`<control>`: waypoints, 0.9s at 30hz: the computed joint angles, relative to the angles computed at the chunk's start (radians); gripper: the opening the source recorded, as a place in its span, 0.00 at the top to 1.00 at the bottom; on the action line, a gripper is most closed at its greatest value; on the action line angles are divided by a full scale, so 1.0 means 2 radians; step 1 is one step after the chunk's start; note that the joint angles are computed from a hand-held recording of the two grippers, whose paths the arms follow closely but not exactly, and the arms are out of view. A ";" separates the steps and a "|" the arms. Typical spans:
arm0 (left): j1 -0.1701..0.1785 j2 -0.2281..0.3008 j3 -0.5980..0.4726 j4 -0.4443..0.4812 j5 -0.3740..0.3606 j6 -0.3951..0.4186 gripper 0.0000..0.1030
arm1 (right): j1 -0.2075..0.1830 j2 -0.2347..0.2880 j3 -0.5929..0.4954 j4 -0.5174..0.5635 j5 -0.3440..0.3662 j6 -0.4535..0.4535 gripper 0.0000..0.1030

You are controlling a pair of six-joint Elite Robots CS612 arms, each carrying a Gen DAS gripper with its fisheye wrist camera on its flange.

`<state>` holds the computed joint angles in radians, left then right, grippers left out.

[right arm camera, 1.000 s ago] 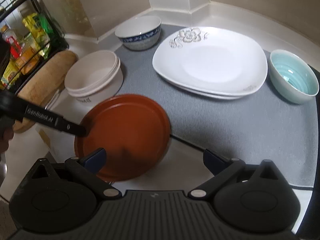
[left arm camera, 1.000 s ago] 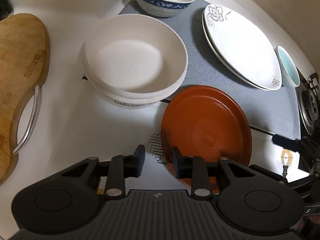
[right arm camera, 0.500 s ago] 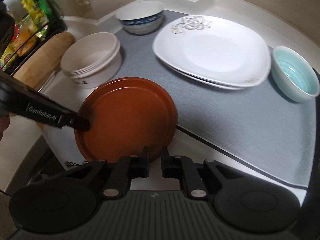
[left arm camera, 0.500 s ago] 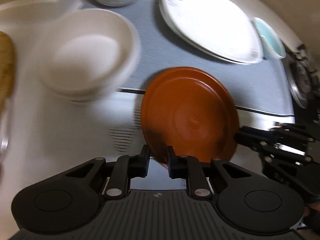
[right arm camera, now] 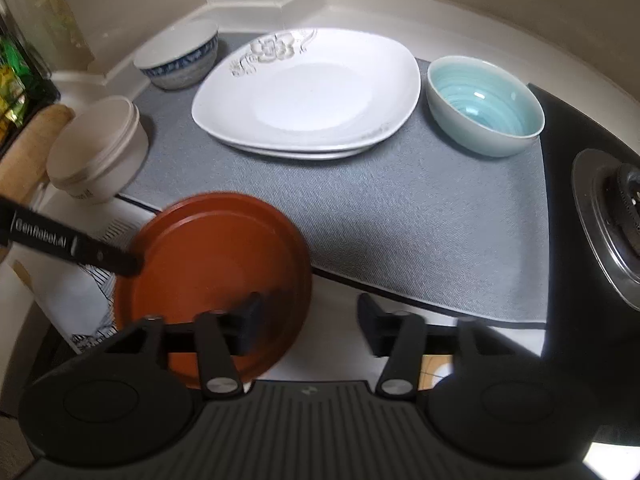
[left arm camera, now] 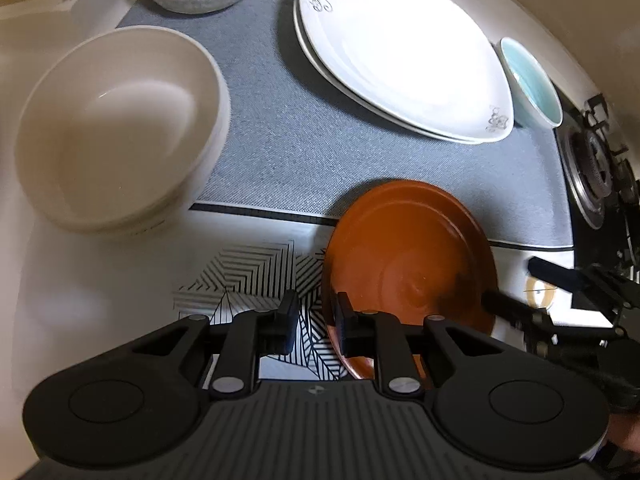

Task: Organize plates and bowls
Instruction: 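Lift the orange plate upright with both grippers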

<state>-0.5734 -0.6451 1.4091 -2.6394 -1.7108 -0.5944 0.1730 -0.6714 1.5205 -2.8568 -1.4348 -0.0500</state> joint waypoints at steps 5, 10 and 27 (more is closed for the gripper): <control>-0.004 0.004 -0.010 0.012 0.015 0.015 0.80 | 0.007 0.002 0.002 -0.018 -0.038 0.049 0.00; -0.006 0.004 -0.012 0.016 0.021 0.029 0.80 | 0.002 0.004 0.016 -0.067 -0.010 0.016 0.00; -0.009 0.008 -0.017 0.018 0.022 0.051 0.80 | 0.011 0.009 0.001 -0.007 -0.009 -0.050 0.80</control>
